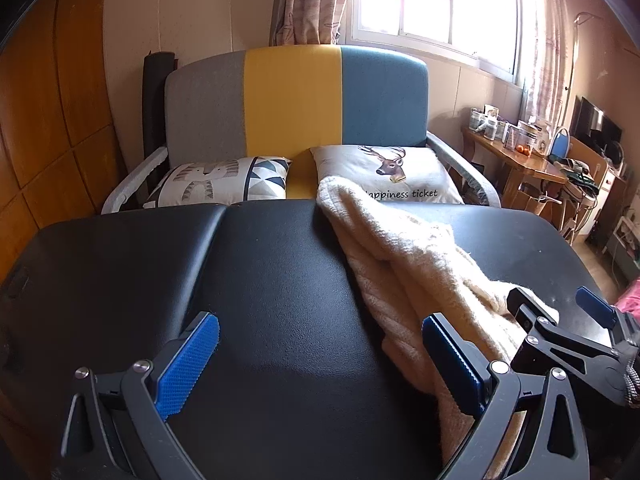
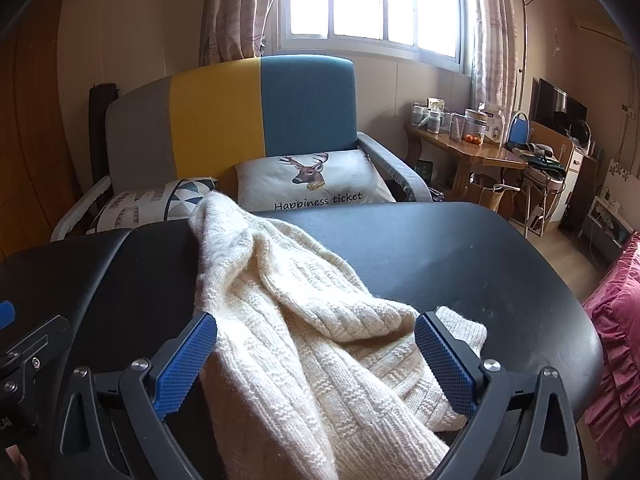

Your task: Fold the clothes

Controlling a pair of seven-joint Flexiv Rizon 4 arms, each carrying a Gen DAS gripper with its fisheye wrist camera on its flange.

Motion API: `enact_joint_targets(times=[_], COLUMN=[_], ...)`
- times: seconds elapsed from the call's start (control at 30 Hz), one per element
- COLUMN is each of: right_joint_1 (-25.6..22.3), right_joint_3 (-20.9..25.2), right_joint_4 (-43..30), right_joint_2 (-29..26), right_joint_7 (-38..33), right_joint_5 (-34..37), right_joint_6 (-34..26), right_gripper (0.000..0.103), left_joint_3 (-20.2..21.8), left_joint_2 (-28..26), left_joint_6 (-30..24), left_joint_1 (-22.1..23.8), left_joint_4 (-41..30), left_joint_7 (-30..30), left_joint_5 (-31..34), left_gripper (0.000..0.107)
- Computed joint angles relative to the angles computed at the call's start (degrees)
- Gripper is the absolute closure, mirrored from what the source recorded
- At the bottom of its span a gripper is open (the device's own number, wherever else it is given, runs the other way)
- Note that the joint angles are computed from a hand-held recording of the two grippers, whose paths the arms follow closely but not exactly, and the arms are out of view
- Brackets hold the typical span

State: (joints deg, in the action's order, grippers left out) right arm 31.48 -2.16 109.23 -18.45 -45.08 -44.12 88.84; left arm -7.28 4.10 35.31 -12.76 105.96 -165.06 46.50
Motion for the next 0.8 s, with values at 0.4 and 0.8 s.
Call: enact_joint_targets(times=[0.4, 0.8], right_joint_1=[-2.90, -38.59], right_joint_3=[5.29, 49.98], right_joint_4=[-0.67, -15.70], right_joint_2=[-0.56, -7.64], right_joint_7=[-4.63, -60.31], right_joint_5=[4.45, 66.31], right_joint_6=[-2.87, -24.55], right_gripper=[0.001, 0.001], left_joint_3=[6.46, 7.25], left_joint_2=[0.39, -0.85], left_joint_6=[27.91, 55.70], left_joint_1=[2.73, 4.69], left_joint_4=[11.80, 32.26], left_joint_7=[5.21, 20.79], left_joint_5=[-13.08, -39.36], left_gripper=[0.004, 0.004])
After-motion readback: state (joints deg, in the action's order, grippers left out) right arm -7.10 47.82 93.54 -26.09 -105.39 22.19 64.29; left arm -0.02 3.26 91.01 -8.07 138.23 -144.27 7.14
